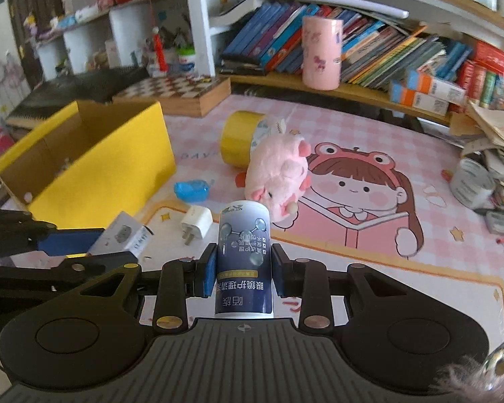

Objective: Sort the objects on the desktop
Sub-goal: 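Lift the medicine box and spray bottle and carry both toward the yellow box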

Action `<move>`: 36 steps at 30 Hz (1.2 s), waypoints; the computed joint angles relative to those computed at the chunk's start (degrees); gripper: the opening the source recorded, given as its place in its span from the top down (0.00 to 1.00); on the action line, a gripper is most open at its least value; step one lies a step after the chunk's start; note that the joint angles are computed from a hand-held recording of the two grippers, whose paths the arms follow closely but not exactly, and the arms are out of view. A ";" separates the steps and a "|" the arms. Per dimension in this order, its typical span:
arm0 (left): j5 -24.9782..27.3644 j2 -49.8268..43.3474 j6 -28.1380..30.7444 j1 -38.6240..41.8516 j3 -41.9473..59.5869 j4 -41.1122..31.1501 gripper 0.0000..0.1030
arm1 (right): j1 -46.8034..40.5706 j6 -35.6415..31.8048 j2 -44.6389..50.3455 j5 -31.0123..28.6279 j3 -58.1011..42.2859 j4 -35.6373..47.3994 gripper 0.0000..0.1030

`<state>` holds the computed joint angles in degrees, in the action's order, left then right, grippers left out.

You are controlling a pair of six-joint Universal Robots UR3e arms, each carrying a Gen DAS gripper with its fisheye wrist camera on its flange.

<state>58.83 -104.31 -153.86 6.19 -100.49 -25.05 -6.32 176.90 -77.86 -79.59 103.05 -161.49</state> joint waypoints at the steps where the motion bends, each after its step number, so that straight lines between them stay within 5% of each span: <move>1: -1.11 0.83 0.61 0.74 -0.70 -0.34 0.72 | 0.42 0.84 -1.01 -0.51 0.83 -0.07 0.71; 16: -12.69 13.69 16.06 14.57 -12.04 -13.77 0.72 | 12.20 13.30 -7.35 -11.78 6.41 0.88 0.71; 36: -17.09 27.84 54.47 38.67 -13.40 -56.61 0.72 | 37.17 34.73 -2.78 -30.34 0.84 8.24 0.71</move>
<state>41.73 -76.47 -99.39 44.86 -113.89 -81.66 30.86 211.64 -80.64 -109.92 103.89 -153.25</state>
